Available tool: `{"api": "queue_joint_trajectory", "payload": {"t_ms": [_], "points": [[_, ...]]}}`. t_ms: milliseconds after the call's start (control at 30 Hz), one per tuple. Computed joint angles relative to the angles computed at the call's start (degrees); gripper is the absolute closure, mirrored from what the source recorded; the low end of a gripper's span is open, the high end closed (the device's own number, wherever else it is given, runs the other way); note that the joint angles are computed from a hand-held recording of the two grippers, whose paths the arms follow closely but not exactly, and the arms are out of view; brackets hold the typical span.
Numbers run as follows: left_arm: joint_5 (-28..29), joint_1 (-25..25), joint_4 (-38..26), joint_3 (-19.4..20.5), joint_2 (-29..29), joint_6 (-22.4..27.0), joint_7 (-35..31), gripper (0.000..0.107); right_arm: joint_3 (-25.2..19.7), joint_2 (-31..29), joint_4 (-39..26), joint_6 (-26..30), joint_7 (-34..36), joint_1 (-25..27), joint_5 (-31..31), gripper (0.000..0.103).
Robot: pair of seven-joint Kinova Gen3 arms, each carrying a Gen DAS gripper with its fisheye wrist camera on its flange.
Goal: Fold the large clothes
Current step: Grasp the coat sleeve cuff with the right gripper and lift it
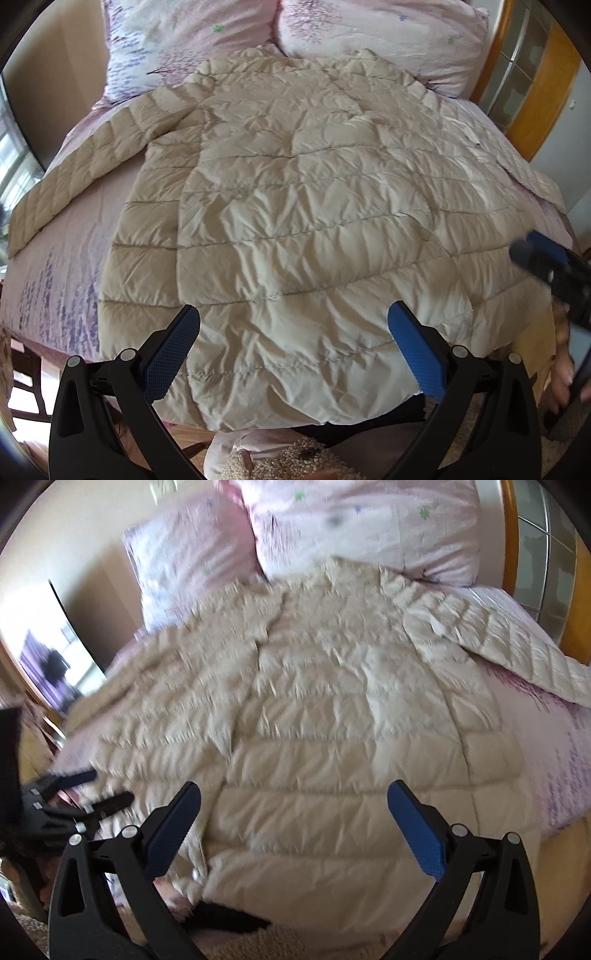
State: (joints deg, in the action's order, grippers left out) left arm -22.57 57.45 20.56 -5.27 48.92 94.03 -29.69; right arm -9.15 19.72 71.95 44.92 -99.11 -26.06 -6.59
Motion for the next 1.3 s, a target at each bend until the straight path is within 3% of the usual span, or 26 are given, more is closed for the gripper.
{"api": "queue_joint_trajectory", "payload": {"t_ms": [100, 267, 467, 567, 633, 700, 767, 833, 967, 1067, 1167, 1300], "points": [[-0.19, 0.64, 4.93, -0.99, -2.34, -4.77, 0.16, 0.006, -2.66, 0.36, 1.11, -3.16, 0.84, 4.89, -4.7, 0.002], [-3.65, -0.69, 17.83, 2.59, -8.59, -16.42, 4.88, 0.006, -4.81, 0.64, 1.6, -7.91, -8.01, 12.22, -5.71, 0.002], [-4.98, -2.65, 27.68, 1.64, -13.27, -25.76, 10.06, 0.006, 10.16, 1.18, 2.84, -14.49, -21.54, 11.45, -11.84, 0.013], [-9.08, -3.16, 26.94, 1.48, -13.26, -25.51, 8.6, 0.006, 17.99, 3.73, 0.08, -12.43, -28.53, 10.21, -9.21, 0.019], [-13.3, -2.15, 24.07, -0.06, -11.61, -23.51, 4.61, 0.006, 19.85, 5.77, -2.11, -9.96, -32.84, 12.15, -10.33, 0.027], [-14.29, -3.01, 22.7, -0.29, -10.94, -24.13, 0.4, 0.006, 17.46, 7.29, -2.71, -9.22, -34.66, 16.77, -14.06, 0.038], [-11.54, -6.93, 20.4, 2.56, -10.39, -24.66, -3.78, 0.006, 13.09, 8.49, -3.38, -8.96, -35.31, 21.54, -14.85, 0.049], [-7.47, -9.78, 19.14, 3.65, -10.24, -25.74, -6.16, 0.006, 8.67, 10.04, -5.44, -8.13, -37.93, 25.13, -11.95, 0.06], [-1.42, -13.61, 17.82, 4.14, -9.57, -28.67, -8.07, 0.006, 5.45, 10.59, -5.65, -9.0, -43.8, 27.45, -7.13, 0.067], [0.5, -14.78, 18.43, 3.05, -9.46, -30.95, -6.49, 0.006, 9.63, 10.55, -7.49, -6.99, -47.28, 24.22, -3.62, 0.069], [0.47, -14.89, 22.85, 1.95, -11.14, -36.21, -3.79, 0.006, 14.97, 11.7, -11.51, -1.96, -51.26, 19.22, 2.2, 0.07], [0.83, -15.8, 22.3, 2.56, -10.7, -36.21, -5.01, 0.006, 16.31, 13.59, -16.45, 3.22, -55.05, 16.61, 9.48, 0.076]]}}
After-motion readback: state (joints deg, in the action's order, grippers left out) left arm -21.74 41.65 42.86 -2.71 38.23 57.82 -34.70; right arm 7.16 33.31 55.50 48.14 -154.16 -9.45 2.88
